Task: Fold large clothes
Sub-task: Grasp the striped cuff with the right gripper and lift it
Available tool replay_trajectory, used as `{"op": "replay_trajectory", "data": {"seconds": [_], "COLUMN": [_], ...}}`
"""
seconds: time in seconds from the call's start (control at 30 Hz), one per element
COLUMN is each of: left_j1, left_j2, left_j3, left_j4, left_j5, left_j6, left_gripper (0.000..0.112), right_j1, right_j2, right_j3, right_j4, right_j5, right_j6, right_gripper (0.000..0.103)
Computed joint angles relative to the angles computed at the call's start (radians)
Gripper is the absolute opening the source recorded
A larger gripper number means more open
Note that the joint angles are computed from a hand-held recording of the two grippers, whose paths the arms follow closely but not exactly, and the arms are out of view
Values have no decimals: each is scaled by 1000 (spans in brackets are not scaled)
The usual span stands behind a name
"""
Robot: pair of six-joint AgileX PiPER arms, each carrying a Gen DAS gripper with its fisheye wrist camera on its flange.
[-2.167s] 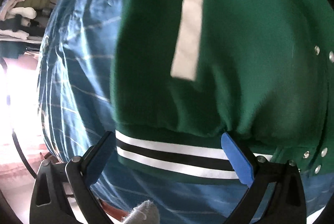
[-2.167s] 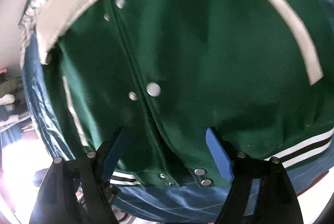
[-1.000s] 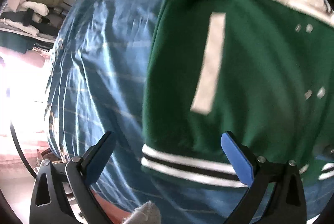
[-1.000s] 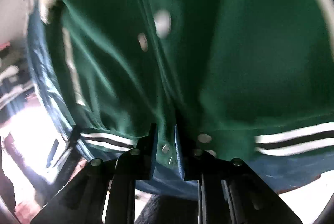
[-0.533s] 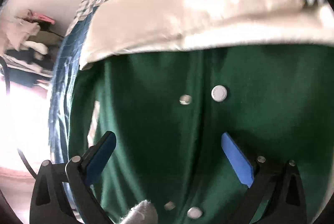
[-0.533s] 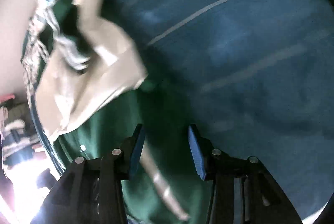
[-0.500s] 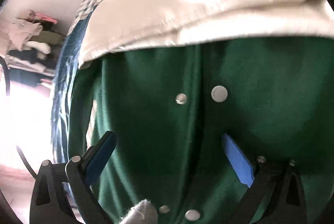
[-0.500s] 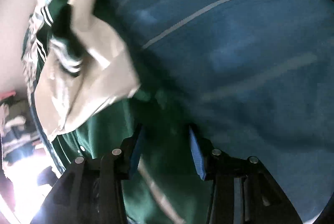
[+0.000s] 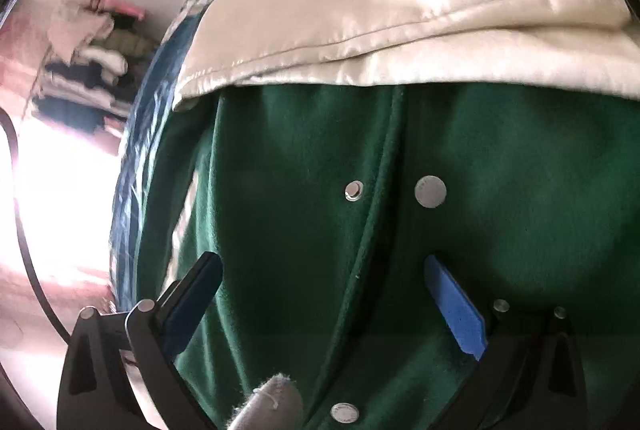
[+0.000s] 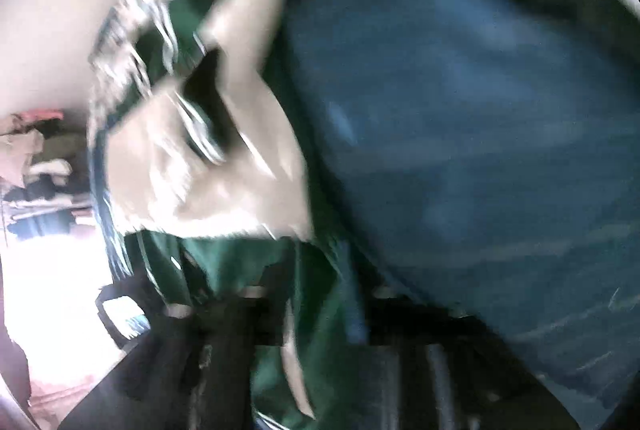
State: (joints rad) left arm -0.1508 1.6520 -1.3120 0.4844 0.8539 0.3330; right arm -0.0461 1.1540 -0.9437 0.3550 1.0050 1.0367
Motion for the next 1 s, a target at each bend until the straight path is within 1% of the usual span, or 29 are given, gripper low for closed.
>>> {"op": "replay_trajectory", "data": {"seconds": [0.03, 0.07, 0.1, 0.13, 0.17, 0.2, 0.23, 0.27, 0.3, 0.33, 0.37, 0.4, 0.47, 0.5, 0.53, 0.57, 0.6, 0.63, 0.7, 0.77, 0.8, 0.83, 0.87, 0.9, 0.93, 1.0], "left_j1": [-1, 8, 19, 28, 35, 40, 45, 46, 46, 48, 48, 47, 53, 54, 54, 53, 50, 45, 42, 35, 32, 28, 22, 18, 14, 10], "left_j2": [-9, -1, 10, 20, 29, 39, 51, 56, 59, 62, 58, 52, 55, 55, 55, 55, 57, 50, 47, 54, 54, 54, 53, 47, 42, 36], "left_j3": [3, -17, -40, -60, -76, -94, -113, -121, -125, -128, -123, -118, -120, -120, -120, -118, -119, -112, -110, -118, -116, -114, -108, -98, -88, -78], "left_j4": [-16, -37, -63, -82, -96, -109, -120, -124, -126, -129, -130, -131, -136, -137, -137, -135, -131, -126, -119, -110, -102, -96, -87, -79, -72, -64], "left_j5": [18, 35, 55, 72, 85, 101, 121, 130, 134, 135, 134, 131, 127, 125, 127, 128, 130, 131, 134, 142, 141, 138, 132, 122, 115, 108], "left_j6": [-9, 1, 18, 35, 48, 58, 63, 66, 71, 81, 85, 91, 108, 110, 108, 102, 95, 86, 77, 69, 64, 60, 51, 48, 41, 34], "left_gripper": [103, 103, 103, 103, 103, 103, 103, 103, 103, 103, 103, 103, 103, 103, 103, 103, 103, 103, 103, 103, 103, 103, 103, 103, 103, 103], "right_j1": [-60, -106, -178, -213, -220, -206, -168, -150, -129, -120, -115, -121, -138, -149, -179, -216, -237, -244, -238, -235, -217, -185, -157, -140, -129, -131], "right_j2": [24, 27, 47, 107, 162, 250, 350, 415, 471, 509, 508, 477, 416, 380, 343, 305, 294, 311, 381, 426, 447, 480, 495, 496, 476, 442], "right_j3": [-37, -41, -49, -72, -100, -146, -198, -236, -291, -351, -383, -381, -372, -351, -317, -269, -250, -257, -298, -279, -278, -293, -307, -307, -291, -265], "right_j4": [31, 89, 174, 233, 258, 260, 272, 244, 176, 122, 88, 81, 36, 27, 56, 104, 124, 117, 115, 175, 179, 144, 94, 46, 1, -44], "right_j5": [-18, -55, -71, -107, -120, -144, -196, -208, -179, -111, -69, -43, 14, 24, 18, -9, -17, 4, 57, 63, 64, 58, 61, 63, 56, 50], "right_j6": [-56, -129, -229, -304, -340, -337, -351, -326, -281, -271, -256, -264, -223, -205, -212, -241, -254, -254, -308, -391, -412, -418, -409, -371, -303, -261], "right_gripper": [62, 64, 64, 64, 64, 64, 62, 30, 16, 16, 16, 16, 17, 18, 18, 19, 22, 23, 31, 43, 43, 43, 35, 15, 13, 12]}}
